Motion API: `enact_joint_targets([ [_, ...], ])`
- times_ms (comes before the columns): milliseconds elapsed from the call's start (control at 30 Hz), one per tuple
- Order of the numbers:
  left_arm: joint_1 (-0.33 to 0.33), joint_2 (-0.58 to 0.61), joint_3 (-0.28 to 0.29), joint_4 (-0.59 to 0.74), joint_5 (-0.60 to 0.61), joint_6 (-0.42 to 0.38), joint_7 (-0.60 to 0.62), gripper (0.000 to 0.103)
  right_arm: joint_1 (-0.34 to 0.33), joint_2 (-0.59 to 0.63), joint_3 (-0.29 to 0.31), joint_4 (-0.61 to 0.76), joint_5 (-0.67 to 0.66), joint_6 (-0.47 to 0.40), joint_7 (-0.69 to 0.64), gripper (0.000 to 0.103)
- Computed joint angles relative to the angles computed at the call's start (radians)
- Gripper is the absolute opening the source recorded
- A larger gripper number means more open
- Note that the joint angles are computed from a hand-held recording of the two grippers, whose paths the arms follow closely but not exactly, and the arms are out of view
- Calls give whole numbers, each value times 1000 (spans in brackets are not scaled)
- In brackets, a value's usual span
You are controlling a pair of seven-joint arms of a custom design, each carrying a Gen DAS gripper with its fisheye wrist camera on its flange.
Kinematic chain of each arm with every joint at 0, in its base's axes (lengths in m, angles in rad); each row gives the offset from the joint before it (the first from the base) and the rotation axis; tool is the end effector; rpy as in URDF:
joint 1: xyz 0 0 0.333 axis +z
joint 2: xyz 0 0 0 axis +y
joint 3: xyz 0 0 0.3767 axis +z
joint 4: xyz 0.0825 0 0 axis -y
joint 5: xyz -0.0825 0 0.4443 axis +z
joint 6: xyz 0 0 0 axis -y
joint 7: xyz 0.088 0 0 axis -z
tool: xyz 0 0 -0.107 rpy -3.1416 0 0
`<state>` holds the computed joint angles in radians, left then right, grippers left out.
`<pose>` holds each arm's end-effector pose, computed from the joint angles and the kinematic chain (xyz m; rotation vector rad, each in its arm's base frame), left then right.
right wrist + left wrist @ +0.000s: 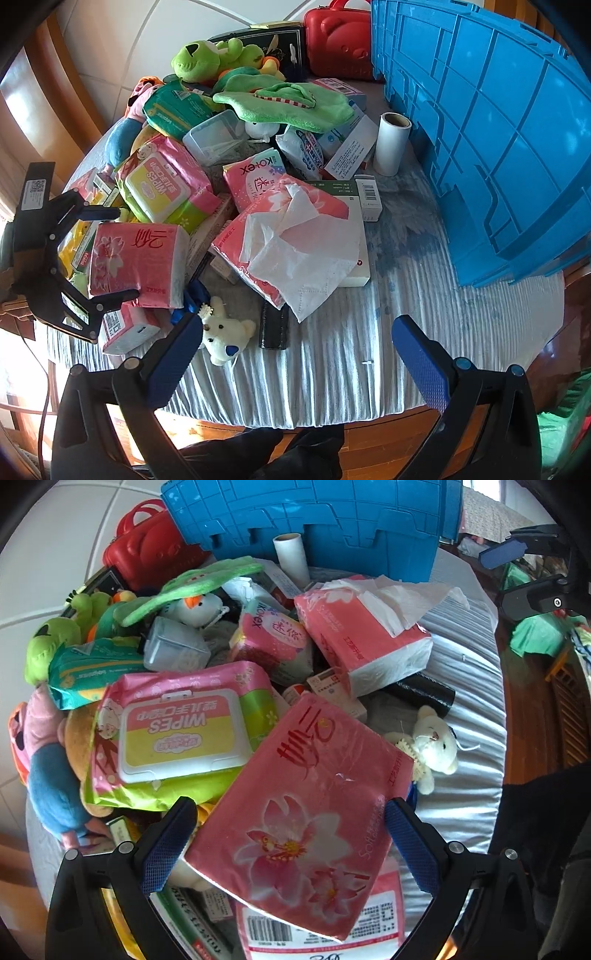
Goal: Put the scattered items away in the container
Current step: 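Grasp the pink tissue pack with the left tool while the right tool grasps the tissue-topped pink pack, then lift both pink tissue packs and carry them over the blue crate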
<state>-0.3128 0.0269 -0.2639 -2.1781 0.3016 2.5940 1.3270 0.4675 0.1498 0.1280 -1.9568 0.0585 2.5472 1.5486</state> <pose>0.5177 -0.3426 0.4448 -1.3512 2.4379 -0.4070 0.5713 0.3816 0.4788 -2.3840 1.3022 -0.2171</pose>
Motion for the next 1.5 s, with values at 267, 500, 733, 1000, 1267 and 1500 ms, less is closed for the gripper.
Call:
enact_joint_targets([
  [267,3,35,-8,21,-124,10,22,94,12,31,-3,28,-25,-3,28,103],
  [500,11,-42,4,-65,-206,109,-104,79,35,94,-20,91,-64,-15,92,103],
  [733,26,-95,11,-104,-114,148,-287,74,62,197,-44,196,-72,-40,250,103],
  [1000,28,-144,18,-124,-81,145,-337,73,111,338,-71,345,-98,-102,381,103],
  [1267,31,-168,17,-162,-72,147,-388,73,141,405,-98,423,-156,-148,425,103],
  [1500,40,-188,11,-174,-33,157,-438,73,131,382,-89,405,-151,-145,413,92],
])
